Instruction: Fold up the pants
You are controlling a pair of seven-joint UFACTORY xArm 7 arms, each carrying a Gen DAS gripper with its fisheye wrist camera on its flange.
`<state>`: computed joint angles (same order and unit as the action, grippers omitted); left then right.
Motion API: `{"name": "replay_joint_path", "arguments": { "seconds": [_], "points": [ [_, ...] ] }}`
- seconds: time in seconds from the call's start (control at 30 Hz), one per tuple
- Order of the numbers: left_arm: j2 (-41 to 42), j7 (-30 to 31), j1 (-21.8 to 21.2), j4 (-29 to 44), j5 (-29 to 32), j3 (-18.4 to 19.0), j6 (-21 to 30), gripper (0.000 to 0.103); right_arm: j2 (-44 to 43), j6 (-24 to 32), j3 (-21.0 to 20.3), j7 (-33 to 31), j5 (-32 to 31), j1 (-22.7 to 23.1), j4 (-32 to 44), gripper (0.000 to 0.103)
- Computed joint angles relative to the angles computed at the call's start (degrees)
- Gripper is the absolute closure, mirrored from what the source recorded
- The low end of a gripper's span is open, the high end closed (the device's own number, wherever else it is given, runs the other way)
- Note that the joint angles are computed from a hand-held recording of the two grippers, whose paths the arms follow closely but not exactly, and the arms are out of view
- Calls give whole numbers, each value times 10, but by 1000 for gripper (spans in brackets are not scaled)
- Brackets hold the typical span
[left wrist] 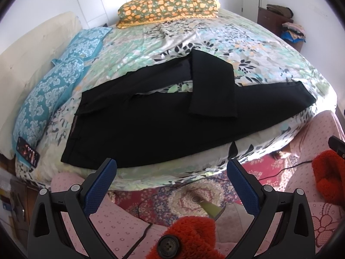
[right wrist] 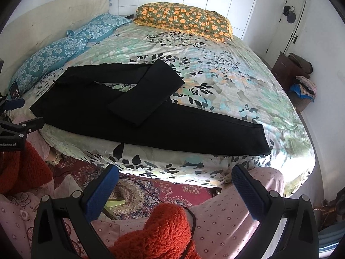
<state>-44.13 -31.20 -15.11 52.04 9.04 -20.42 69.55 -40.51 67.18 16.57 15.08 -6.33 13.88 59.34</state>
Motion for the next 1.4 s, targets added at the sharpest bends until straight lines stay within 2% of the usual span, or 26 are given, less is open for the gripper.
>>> {"name": "replay_joint_path", "arguments": {
  "seconds": [0.57,0.63,0.73,0.8,0.83,0.87,0.9,0.93,0.97,1.0,1.03,1.07,1.17,1.23,1.27,1.3,1.4],
  "points": [
    [5,-7,5,-5,-2,10,-7,1,22,6,-3,-16,0,10,12,0],
    [6,-10,9,-9,-3,17,-15,1,21,-33,-14,-37,6,19,8,0],
    [4,-20,28,-15,1,35,-37,1,22,-152,-27,-93,-4,31,0,0],
    [-8,-28,49,-30,19,47,-80,1,38,-249,-30,-148,-23,36,-5,0],
    [-14,-31,62,-40,32,51,-110,1,59,-277,-48,-167,-35,63,1,0],
    [-18,-37,79,-51,50,51,-144,1,90,-281,-57,-196,-24,73,16,0],
    [-17,-46,99,-62,69,48,-178,1,133,-261,-58,-237,12,69,40,0],
    [-14,-53,113,-70,80,46,-201,1,185,-217,-64,-259,29,75,70,0],
    [-4,-65,133,-81,96,42,-227,1,239,-173,-49,-259,22,58,100,0],
    [3,-75,145,-87,104,39,-239,1,284,-153,-37,-237,-7,52,118,7],
    [8,-92,160,-98,114,31,-249,1,312,-157,-35,-234,-13,54,125,21],
    [8,-116,173,-116,122,23,-256,1,336,-169,-34,-241,-12,59,127,26],
    [-15,-130,162,-178,119,38,-270,1,388,-187,-34,-258,7,80,145,26],
    [-21,-115,151,-199,112,47,-249,1,427,-187,-33,-255,13,93,171,26],
    [-13,-110,147,-195,102,56,-232,1,445,-186,-33,-255,8,99,182,26],
    [-13,-109,146,-198,94,67,-238,1,462,-182,-35,-258,-2,105,196,26],
    [-22,-119,152,-210,89,75,-277,1,503,-186,-45,-240,-62,127,224,26]
  ]
}}
